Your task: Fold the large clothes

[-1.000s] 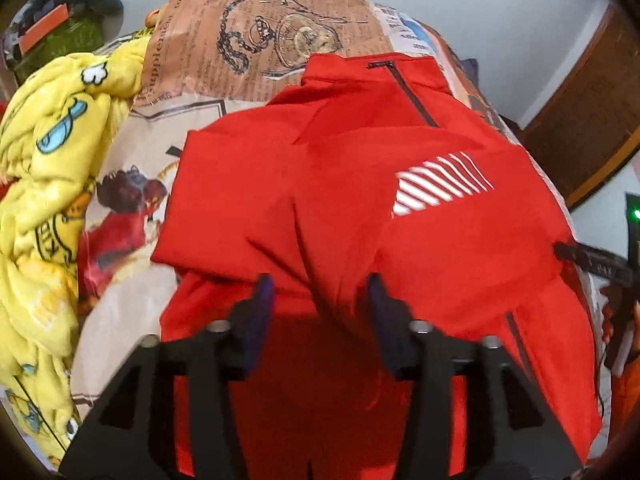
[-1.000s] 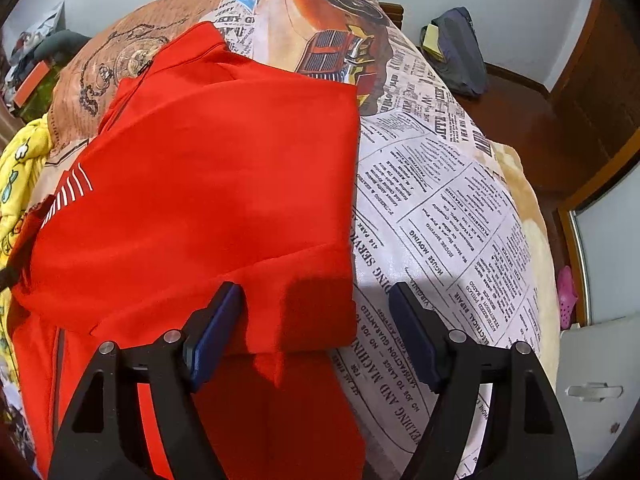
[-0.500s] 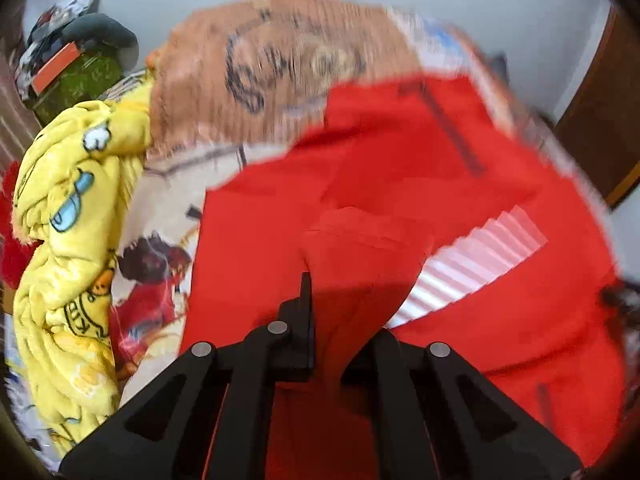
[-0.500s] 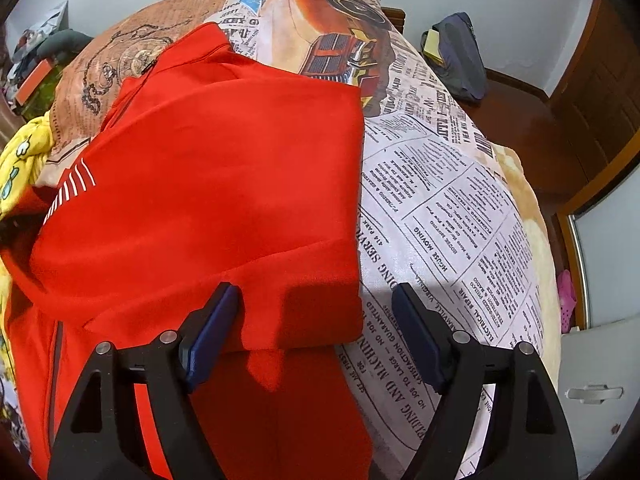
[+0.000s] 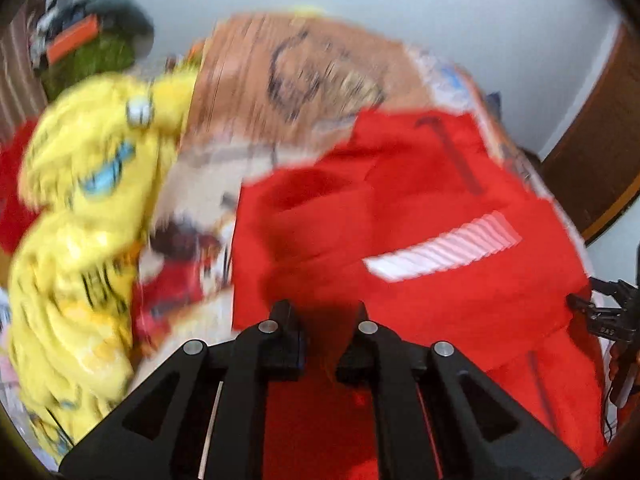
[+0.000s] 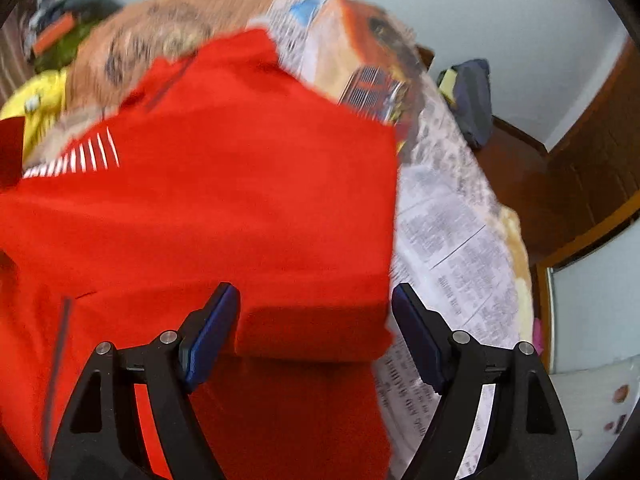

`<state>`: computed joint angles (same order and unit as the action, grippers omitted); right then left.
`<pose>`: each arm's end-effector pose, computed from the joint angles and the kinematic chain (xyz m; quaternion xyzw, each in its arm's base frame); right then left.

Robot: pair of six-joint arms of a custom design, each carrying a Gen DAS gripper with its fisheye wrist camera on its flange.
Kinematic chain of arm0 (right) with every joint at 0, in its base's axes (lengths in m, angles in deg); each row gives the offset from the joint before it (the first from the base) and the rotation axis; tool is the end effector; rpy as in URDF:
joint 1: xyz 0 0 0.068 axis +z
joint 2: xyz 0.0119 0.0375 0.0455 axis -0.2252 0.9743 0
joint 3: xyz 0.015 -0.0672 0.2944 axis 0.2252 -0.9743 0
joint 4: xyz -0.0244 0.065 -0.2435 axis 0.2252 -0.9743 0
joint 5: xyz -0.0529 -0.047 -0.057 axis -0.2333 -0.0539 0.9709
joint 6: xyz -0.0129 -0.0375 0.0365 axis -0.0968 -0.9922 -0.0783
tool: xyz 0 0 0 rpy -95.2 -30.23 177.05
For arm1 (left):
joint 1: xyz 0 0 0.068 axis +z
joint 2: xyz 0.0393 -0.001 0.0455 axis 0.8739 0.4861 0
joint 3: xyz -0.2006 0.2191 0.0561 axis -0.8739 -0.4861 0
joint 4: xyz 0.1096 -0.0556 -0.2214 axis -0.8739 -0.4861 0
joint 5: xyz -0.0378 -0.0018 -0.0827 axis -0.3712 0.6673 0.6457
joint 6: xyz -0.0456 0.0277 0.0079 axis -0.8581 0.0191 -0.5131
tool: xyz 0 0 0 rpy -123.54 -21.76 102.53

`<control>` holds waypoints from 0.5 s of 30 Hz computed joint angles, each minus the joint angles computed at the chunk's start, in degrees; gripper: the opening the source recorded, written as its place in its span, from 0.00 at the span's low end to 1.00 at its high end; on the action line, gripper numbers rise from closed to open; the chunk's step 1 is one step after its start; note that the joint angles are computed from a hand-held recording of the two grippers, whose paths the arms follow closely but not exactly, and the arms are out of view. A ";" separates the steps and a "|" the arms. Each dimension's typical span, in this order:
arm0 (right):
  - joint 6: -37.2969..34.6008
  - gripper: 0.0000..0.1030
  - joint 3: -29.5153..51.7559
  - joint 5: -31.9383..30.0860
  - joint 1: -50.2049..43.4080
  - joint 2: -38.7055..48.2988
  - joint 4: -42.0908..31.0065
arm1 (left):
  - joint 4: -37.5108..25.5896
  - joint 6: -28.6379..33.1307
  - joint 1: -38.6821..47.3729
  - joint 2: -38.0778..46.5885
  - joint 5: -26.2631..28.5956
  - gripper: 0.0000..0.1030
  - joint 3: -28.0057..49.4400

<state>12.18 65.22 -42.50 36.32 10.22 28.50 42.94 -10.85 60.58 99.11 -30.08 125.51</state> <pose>0.1950 0.2009 0.1518 0.0949 0.9629 -0.0935 0.2346 0.3633 -0.0131 0.1427 0.1441 0.9462 -0.1221 0.2627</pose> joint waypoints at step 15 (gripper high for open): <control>4.69 0.75 -4.03 -1.43 2.27 -9.38 -0.96 | 7.28 10.04 5.49 2.71 -10.13 0.44 -8.10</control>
<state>16.87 61.19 -43.93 38.59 0.84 27.54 50.22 -0.81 66.07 101.83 -40.21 117.41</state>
